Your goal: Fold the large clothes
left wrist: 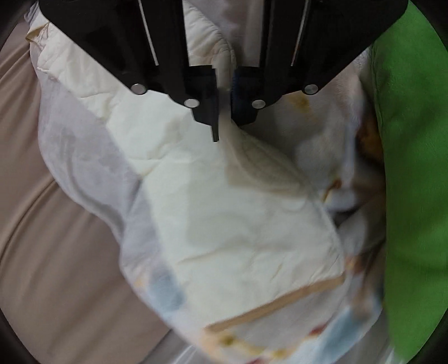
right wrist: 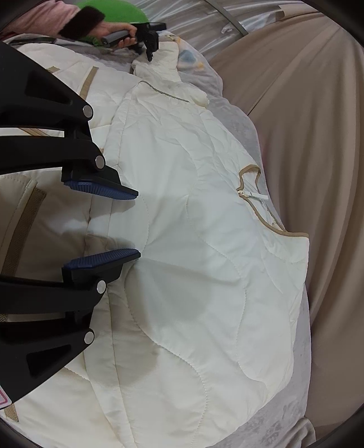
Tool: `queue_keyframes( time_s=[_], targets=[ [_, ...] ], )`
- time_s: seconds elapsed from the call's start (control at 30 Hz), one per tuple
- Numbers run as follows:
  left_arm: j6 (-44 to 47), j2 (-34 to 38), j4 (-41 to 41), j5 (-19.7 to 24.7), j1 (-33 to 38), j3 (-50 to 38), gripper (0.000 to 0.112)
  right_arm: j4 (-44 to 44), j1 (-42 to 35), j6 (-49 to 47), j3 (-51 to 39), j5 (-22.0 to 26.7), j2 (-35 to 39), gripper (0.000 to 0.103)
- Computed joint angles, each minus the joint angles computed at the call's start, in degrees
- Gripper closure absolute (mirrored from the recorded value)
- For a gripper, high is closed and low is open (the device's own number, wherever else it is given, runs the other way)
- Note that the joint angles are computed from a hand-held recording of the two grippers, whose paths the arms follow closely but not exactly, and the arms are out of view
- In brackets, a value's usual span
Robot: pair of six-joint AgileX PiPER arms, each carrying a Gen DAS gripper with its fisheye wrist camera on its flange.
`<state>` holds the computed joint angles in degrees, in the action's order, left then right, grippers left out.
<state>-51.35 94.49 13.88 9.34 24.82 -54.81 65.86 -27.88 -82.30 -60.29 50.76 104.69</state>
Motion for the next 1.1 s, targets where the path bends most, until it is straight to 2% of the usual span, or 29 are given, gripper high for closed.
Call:
queue_keyframes(
  time_s=[0.03, 0.1, 0.2, 0.3, 0.33, 0.37, 0.43, 0.47, 0.57, 0.63, 0.73, 0.8, 0.87, 0.9, 0.97, 1.03, 1.1],
  targets=[
    [-2.35, -2.13, 2.37, -0.57, -1.37, 0.2, 0.107, -0.03, -0.04, 0.02, -0.02, 0.07, 0.01, 0.068],
    [-11.23, -7.15, 12.77, 1.08, -6.52, -0.58, 0.108, 0.06, -0.02, -0.11, 0.14, 0.0, -0.05, 0.068],
    [-25.52, -12.57, 29.19, 7.25, -18.16, -3.79, 0.108, 0.23, 0.13, -0.53, 0.37, -0.31, -0.11, 0.066],
    [-29.36, -14.72, 36.21, 12.74, -34.52, -9.31, 0.108, 0.46, 0.21, -1.16, 0.69, -0.56, -0.24, 0.064],
    [-27.54, -13.71, 36.22, 12.67, -40.25, -12.14, 0.108, 0.52, 0.18, -1.21, 0.66, -0.53, -0.17, 0.064],
    [-28.01, -11.82, 37.99, 14.9, -45.76, -15.21, 0.108, 0.55, 0.12, -1.22, 0.59, -0.41, -0.1, 0.064],
    [-24.05, -5.68, 36.79, 16.8, -55.24, -22.64, 0.108, 0.74, -0.09, -1.32, 0.44, -0.01, 0.1, 0.064],
    [-19.55, -1.1, 33.17, 16.97, -59.13, -27.35, 0.108, 0.89, -0.3, -1.38, 0.38, 0.31, 0.2, 0.064],
    [-9.7, 11.83, 23.25, 20.14, -65.83, -39.62, 0.104, 2.68, -2.25, -2.01, 1.07, 2.05, -0.09, 0.063],
    [-0.6, 22.0, 12.62, 22.67, -66.95, -48.62, 0.099, 3.36, -4.93, -0.6, 0.87, 4.66, -0.04, 0.061],
    [1.04, 30.97, 7.0, 25.91, -67.87, -53.94, 0.062, 0.61, -9.79, 3.61, -1.42, 10.4, 0.82, 0.06],
    [-0.39, 30.37, 5.5, 23.69, -67.96, -49.63, 0.062, -1.48, -12.6, 3.76, -1.58, 10.84, -0.21, 0.057],
    [-1.35, 26.18, 4.38, 17.31, -67.28, -40.69, 0.057, -3.26, -16.06, 2.42, -1.17, 10.74, -1.52, 0.053],
    [-3.51, 23.52, 6.1, 13.98, -66.69, -35.89, 0.049, -3.91, -17.44, 2.07, -1.28, 11.11, -1.7, 0.052],
    [-13.46, 16.8, 15.84, 8.67, -65.71, -25.68, 0.04, -5.16, -20.49, 2.06, -2.64, 13.35, -1.28, 0.051],
    [-24.92, 11.37, 27.24, 7.5, -64.4, -19.09, 0.033, -5.96, -22.11, 3.7, -5.17, 15.76, -0.25, 0.048],
    [-32.36, 6.48, 33.28, 8.1, -61.97, -13.81, 0.029, -6.02, -22.25, 6.47, -8.71, 18.36, 1.34, 0.048]
  ],
)
